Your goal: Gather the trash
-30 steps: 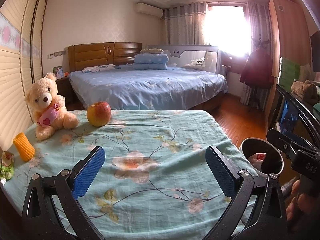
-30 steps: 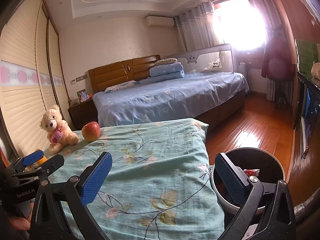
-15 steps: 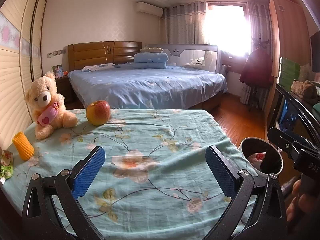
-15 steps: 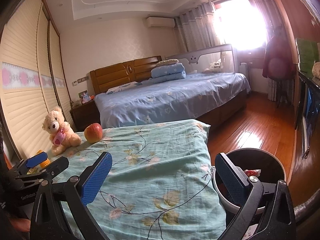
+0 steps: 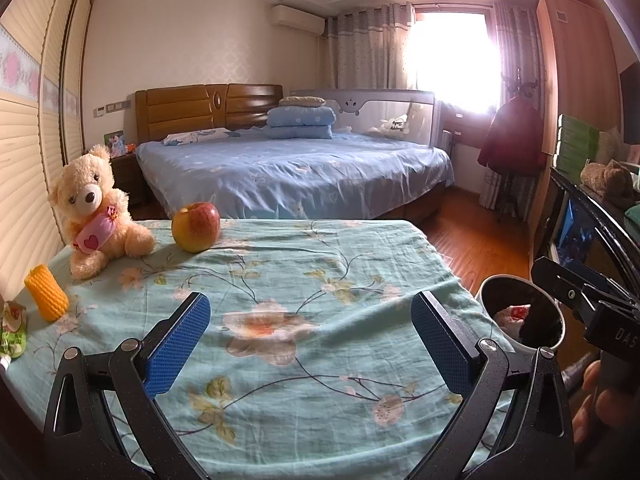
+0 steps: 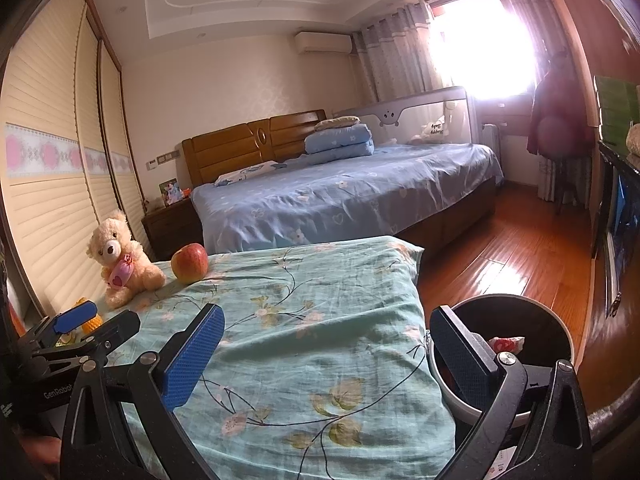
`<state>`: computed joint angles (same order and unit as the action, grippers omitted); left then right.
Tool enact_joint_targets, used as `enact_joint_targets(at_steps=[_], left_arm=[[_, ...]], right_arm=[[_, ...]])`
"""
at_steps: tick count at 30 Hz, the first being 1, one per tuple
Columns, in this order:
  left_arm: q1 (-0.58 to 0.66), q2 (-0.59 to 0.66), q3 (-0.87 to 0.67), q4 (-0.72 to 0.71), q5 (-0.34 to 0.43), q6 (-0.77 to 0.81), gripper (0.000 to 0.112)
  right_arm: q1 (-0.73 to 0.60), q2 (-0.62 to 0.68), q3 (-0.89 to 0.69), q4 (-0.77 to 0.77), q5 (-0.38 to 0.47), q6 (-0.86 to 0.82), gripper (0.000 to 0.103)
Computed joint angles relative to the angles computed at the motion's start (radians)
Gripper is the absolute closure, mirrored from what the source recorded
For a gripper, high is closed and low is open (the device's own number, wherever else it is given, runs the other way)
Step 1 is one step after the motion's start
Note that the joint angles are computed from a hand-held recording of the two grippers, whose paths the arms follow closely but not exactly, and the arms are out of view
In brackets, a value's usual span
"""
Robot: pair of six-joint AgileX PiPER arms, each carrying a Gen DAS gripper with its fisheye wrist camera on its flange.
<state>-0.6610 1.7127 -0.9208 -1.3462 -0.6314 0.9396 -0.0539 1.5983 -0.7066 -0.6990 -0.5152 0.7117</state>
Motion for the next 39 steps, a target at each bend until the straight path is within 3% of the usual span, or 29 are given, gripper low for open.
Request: enact_joint_targets(at_steps=[39], left_arm=[[-0.013, -0.006, 0.004, -0.005, -0.01, 0.006, 0.01]], right_arm=[[-0.002, -0.014, 0.015, -0.02, -0.004, 0.012, 0.0]])
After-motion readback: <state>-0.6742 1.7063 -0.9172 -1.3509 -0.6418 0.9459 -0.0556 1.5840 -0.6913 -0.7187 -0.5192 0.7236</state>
